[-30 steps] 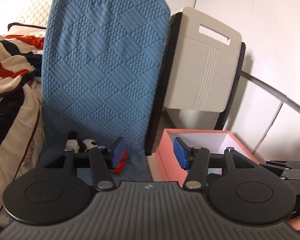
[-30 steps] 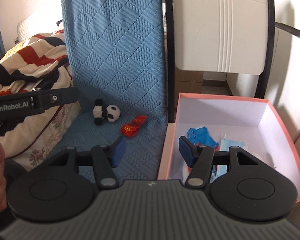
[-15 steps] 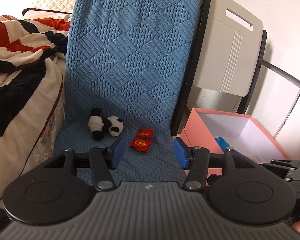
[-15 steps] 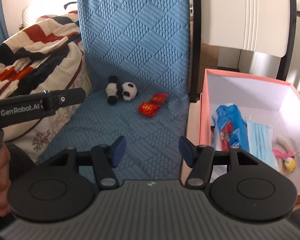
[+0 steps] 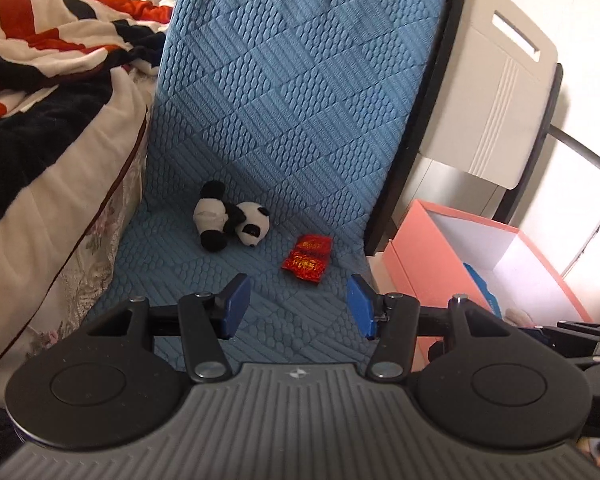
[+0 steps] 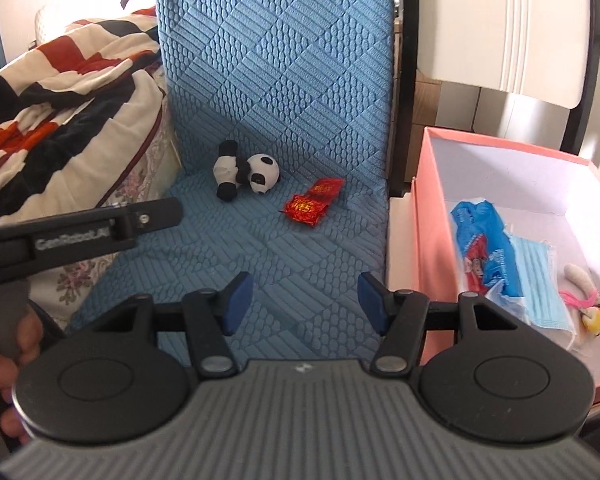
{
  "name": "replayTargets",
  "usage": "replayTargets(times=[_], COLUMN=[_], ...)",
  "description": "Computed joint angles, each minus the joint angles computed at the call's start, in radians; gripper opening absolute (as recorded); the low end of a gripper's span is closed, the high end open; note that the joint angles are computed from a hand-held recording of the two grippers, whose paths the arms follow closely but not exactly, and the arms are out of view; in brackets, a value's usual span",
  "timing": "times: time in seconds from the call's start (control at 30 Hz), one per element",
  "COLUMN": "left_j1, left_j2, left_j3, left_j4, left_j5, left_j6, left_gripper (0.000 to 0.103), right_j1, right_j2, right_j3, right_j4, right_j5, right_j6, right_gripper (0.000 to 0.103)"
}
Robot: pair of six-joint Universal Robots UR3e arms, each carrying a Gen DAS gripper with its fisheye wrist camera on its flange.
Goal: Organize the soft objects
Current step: 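Withdraw both open tools from the box toward the panda and candy, then lower the left tool onto the panda plush while the right tool approaches the red packet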
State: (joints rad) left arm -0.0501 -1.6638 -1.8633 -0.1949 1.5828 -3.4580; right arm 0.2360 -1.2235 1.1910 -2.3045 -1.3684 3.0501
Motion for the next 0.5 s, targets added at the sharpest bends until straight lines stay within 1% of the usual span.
replayTargets(times=[0.1,0.2,0.3,0.37,0.4,0.47,0.5], left_j1=[0.022,0.025,0.026,0.038,0.044,0.047,0.051], left_j2=[-0.045,-0.105,-0.166,-0.197,-0.210,-0.238,-0.250], left_j3=[0.022,0.077,0.146,0.186,0.208,0.258,0.275], left_j4=[0.012,0.011,-0.017,-0.051,-0.072,-0.123,-0.130], left_j5=[-0.029,-0.033,-0.015,-0.023,-0.026,-0.014,-0.016], left_j6=[-0.022,-0.006,-0.004,-0.004,-0.008,-0.011,-0.004], left_gripper=[0.060,0.060,0.060,0.060,0.061,0.069,0.069], right_j1=[0.014,0.018,0.010,0.006,0.004,0.002,0.001], right_j2=[0.039,0.078,0.114,0.141,0.156,0.188,0.206], right_j3=[-0.028,-0.059,-0.092,-0.112,-0.123,-0.149,-0.163], right_j4=[-0.002,-0.005,0.000,-0.006,-0.011,-0.017,-0.021], right_j5=[-0.004,-0.005,0.014,0.022,0.023,0.024,0.027], right_j6=[-0.002,-0.013,-0.021,-0.041,-0.052,-0.063,-0.070], right_gripper=[0.061,0.061,0.061,0.061,0.061,0.061,0.061])
